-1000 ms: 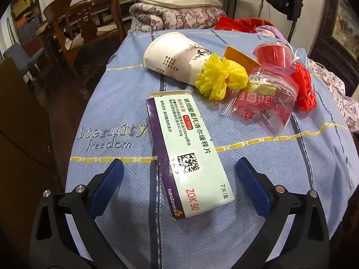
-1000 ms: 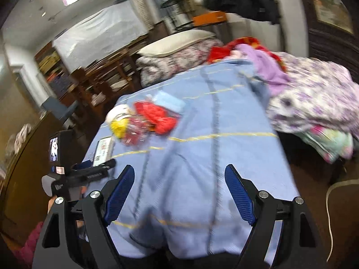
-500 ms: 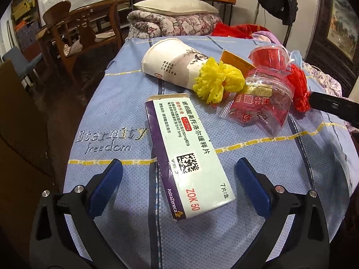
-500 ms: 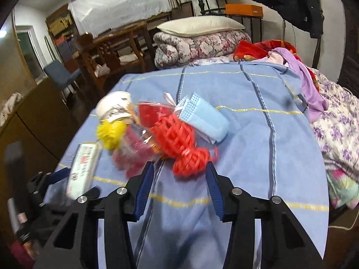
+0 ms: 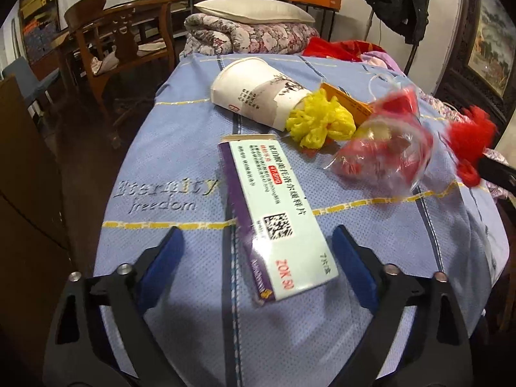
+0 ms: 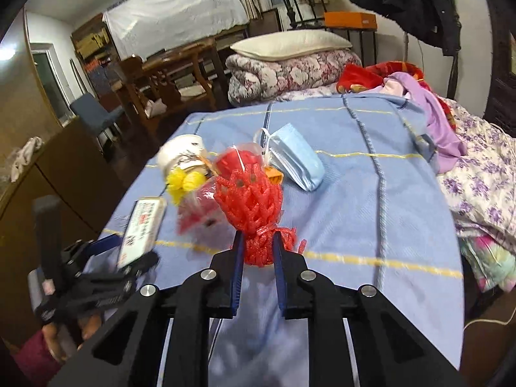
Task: Collect trash
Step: 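Grasp and lift the red mesh bag with the right tool while the left tool grasps the medicine box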
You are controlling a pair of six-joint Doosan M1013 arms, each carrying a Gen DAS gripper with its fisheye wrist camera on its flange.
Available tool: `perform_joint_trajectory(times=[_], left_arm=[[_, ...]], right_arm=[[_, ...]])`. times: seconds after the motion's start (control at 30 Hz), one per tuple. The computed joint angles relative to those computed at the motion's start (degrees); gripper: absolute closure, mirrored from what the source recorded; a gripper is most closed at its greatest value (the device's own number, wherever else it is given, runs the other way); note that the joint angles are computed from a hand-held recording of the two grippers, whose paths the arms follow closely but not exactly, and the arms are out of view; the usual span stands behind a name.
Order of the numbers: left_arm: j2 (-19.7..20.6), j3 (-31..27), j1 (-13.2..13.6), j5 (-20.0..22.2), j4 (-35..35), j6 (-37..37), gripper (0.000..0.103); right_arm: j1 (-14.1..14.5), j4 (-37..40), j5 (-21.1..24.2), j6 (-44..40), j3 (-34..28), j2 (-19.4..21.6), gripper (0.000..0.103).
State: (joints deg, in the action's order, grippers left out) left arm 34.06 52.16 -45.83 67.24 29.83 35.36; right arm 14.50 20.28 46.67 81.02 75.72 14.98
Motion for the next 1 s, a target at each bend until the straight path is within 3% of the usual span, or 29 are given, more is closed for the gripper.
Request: perform_joint_trajectory(times=[0.23,0.3,0.37,1.0], left_arm=[[-0.7,0.6,0.2,-0.5,-1.6,-0.6,0.027],[-0.7,0.4,0.2,-0.6,-1.7,-0.4,0.037],[-0.7,0.2,0.2,-1.0,-2.4,0.3,0.058],[-0.3,-4.6,-5.0,1.3,4.7,2.9,0.058]], right_arm=[[-1.6,2.2,-0.2,0.9,4.9,-3.5,0.085],[-2.2,2.4,-0.2,1.6,6.1,-4.4,0.085],[-2.7,2.7,-0.1,1.7,6.6,-4.8,0.085],[-5.4,6.7,-4.4,0.6,12.8,-10.9,0.084]])
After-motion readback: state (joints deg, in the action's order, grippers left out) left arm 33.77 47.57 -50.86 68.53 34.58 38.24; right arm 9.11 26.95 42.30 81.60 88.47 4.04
